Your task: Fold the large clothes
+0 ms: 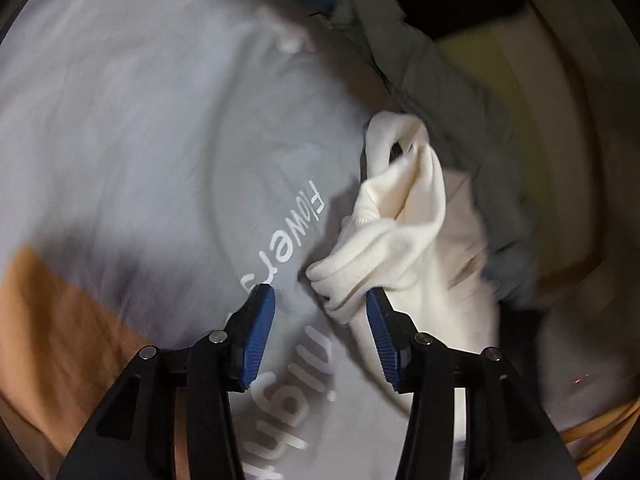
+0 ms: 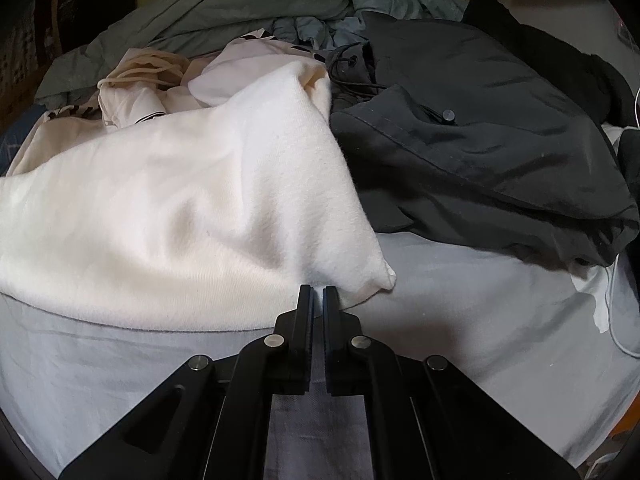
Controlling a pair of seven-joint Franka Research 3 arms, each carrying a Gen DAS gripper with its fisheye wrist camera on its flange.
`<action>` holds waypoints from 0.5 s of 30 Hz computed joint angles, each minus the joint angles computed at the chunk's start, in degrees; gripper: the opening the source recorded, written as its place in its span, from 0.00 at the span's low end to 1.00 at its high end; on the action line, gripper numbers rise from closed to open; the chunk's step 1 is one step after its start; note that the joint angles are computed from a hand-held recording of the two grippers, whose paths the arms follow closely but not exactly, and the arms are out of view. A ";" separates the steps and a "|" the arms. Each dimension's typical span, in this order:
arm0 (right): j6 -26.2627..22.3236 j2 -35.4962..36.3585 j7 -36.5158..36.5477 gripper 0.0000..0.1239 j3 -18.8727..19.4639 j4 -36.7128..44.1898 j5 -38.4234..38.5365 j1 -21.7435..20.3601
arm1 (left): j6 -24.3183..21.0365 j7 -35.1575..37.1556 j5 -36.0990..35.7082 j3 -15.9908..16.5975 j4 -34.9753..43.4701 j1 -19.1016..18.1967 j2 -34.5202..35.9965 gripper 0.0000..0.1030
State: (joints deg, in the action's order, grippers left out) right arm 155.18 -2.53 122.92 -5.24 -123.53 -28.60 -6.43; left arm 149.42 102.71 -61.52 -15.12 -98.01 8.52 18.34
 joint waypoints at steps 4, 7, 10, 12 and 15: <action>-0.43 0.12 0.18 0.03 0.03 0.29 -0.47 0.12 | -0.33 3.10 -8.98 -1.00 -1.02 1.74 -0.38 0.45; -0.98 0.10 0.66 0.03 0.15 0.40 -1.76 0.18 | 3.36 11.24 -27.80 -2.19 -4.39 3.10 -2.36 0.46; -1.56 0.25 1.36 0.03 0.28 0.67 -3.69 0.31 | 3.00 8.78 -23.82 0.02 -4.16 0.29 -2.21 0.45; -1.70 0.36 1.41 0.03 0.20 0.81 -3.73 0.42 | 3.96 7.28 -18.64 1.19 -3.08 -2.05 -1.83 0.44; -1.80 0.45 1.26 0.03 0.06 0.96 -3.58 0.54 | 7.60 2.09 -10.65 2.07 -1.59 -4.47 -0.77 0.39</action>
State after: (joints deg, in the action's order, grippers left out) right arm 153.38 -2.08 124.18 -5.18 -122.57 -32.19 -5.89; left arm 157.03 104.80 -72.17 -13.05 -99.60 4.05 17.57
